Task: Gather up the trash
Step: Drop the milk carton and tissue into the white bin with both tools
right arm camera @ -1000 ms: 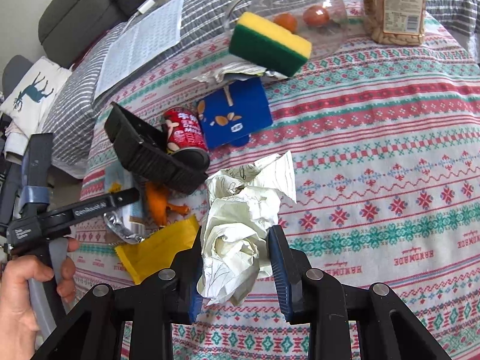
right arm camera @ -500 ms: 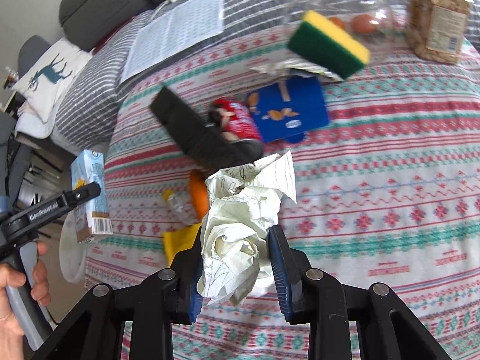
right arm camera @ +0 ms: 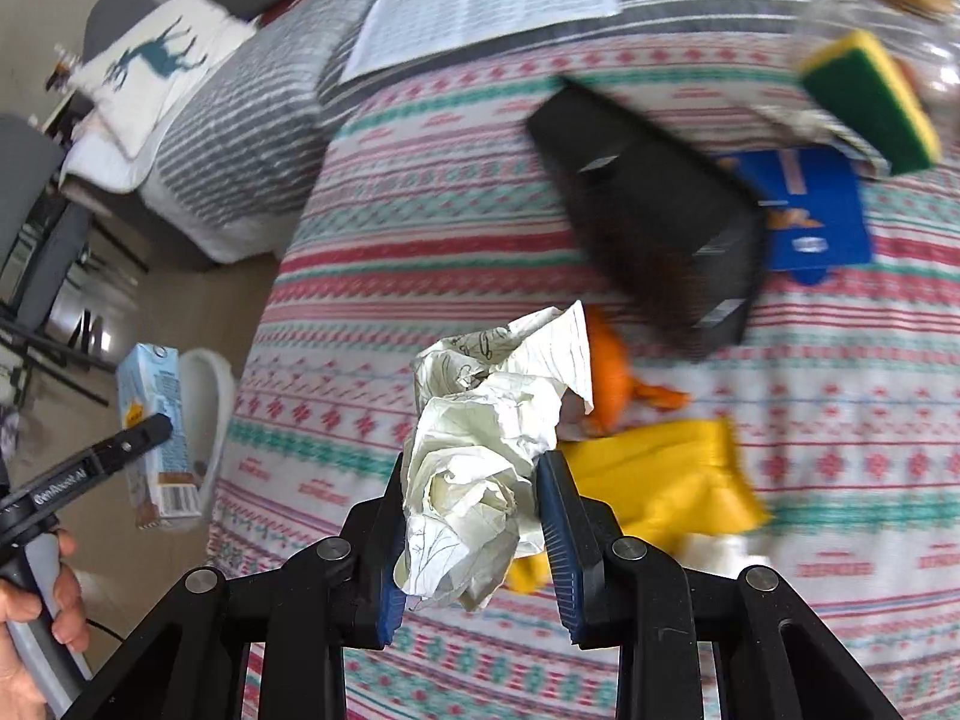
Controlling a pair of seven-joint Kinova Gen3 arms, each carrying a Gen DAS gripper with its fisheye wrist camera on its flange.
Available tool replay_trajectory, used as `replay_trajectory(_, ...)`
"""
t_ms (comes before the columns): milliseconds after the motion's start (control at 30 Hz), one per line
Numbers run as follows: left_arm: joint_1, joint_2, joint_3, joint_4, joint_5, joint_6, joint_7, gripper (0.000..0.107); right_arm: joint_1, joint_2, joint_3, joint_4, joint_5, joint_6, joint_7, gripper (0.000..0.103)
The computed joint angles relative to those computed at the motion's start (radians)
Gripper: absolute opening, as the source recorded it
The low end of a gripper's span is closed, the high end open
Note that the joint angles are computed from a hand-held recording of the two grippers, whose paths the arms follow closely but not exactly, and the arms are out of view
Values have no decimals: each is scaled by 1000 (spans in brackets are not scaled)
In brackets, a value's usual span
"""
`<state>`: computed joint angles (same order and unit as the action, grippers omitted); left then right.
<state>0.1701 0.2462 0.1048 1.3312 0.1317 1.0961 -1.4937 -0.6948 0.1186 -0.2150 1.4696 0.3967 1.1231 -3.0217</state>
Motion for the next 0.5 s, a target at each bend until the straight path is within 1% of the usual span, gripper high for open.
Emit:
replay_trajectory(133, -38, -14, -31, 37, -25, -40, -8, 61, -10, 90, 8, -85, -22, 0, 66, 35)
replay_trajectory(267, -86, -2, -48, 49, -16, -55, -11, 61, -35, 156, 38, -157, -41, -3, 121, 35)
replay_trajectory(500, -138, 19, -48, 72, 12, -101, -40, 62, -67, 235, 84, -244, -66, -55, 166, 35)
